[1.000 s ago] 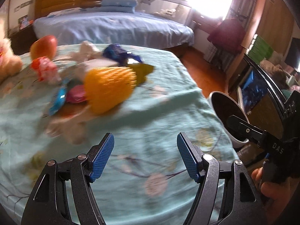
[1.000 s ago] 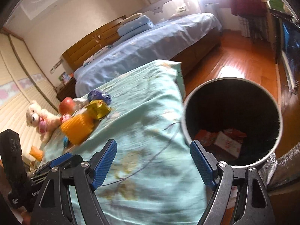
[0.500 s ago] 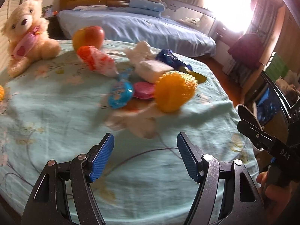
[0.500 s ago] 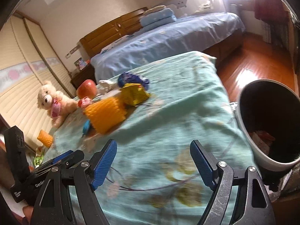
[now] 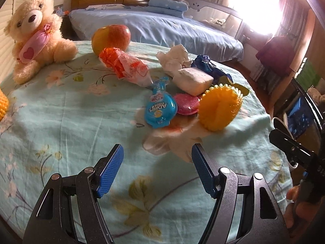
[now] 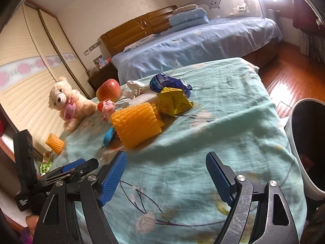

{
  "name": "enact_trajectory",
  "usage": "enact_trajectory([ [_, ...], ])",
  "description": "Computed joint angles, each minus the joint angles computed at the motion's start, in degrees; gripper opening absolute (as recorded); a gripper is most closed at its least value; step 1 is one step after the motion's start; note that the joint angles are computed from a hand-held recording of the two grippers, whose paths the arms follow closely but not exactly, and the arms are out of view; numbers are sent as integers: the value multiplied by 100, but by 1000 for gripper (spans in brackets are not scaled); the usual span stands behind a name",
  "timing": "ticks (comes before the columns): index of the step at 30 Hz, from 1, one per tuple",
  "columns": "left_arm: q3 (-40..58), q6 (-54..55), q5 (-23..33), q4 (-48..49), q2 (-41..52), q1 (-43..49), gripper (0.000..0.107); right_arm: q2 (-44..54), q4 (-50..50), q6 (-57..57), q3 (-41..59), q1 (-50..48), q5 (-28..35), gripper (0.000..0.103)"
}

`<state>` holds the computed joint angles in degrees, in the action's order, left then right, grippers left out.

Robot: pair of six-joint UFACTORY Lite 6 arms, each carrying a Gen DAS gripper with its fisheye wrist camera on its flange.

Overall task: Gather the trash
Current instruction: 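Move both open tools back toward the remaining items on the bed, then grasp the blue bottle with the left tool while the right tool grasps the yellow corn foam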

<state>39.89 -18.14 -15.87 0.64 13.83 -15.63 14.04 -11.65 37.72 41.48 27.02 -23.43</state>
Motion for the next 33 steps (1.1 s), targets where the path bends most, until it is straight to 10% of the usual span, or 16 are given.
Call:
enact_trajectory([
  [24,1871,-1327,464,2110,1502,423,66,2149,-2555,2636,2742,35,432,80],
  [27,2087,-1932,530,2681,1673,466,40,2341,-2618,2737,2951,90,568,63],
  [33,1651,-1321,297,1972,1358,446,38,1955,-2471,2648,2413,0,298,34],
])
